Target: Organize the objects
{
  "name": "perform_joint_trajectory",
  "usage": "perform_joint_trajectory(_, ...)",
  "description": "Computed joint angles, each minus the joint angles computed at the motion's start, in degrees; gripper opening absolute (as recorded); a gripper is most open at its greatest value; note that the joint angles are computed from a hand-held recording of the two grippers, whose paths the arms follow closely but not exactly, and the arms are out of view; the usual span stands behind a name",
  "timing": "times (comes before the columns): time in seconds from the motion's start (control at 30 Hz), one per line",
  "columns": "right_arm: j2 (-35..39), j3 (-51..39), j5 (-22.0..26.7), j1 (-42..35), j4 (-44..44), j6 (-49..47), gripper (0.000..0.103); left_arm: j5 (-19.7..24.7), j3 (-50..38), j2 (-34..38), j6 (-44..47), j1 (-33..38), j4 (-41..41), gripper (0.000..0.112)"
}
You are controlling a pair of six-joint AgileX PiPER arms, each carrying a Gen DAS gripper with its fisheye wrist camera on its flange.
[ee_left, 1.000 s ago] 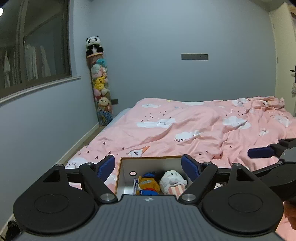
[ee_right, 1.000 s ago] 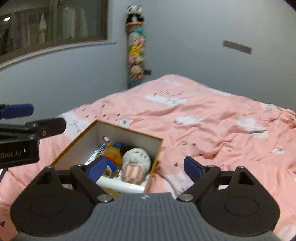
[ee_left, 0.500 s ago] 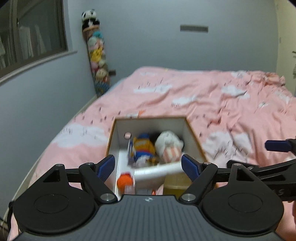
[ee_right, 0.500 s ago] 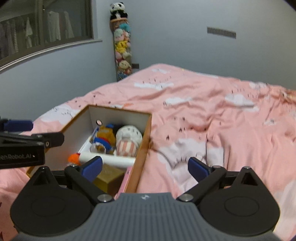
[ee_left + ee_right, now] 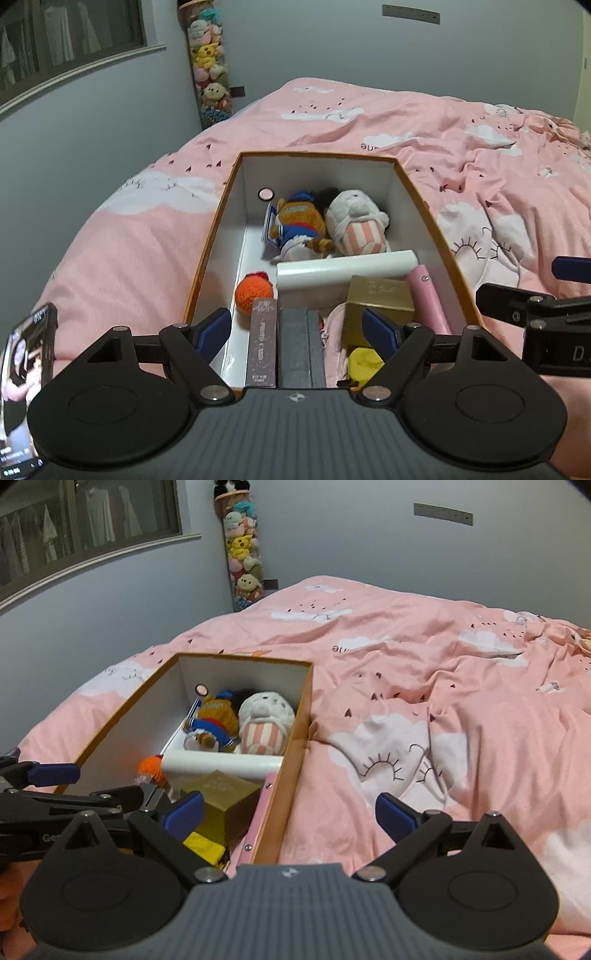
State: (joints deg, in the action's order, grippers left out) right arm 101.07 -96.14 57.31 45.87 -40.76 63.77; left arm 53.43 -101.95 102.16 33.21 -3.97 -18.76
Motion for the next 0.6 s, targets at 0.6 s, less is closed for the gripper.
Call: perform_joint_trajectory(0.6,1.62,-1.04,0.83,-0.01,2.02,-2.31,0.099,-0.49,0.3,0.74,0.33,0.87,-1.17,0.094)
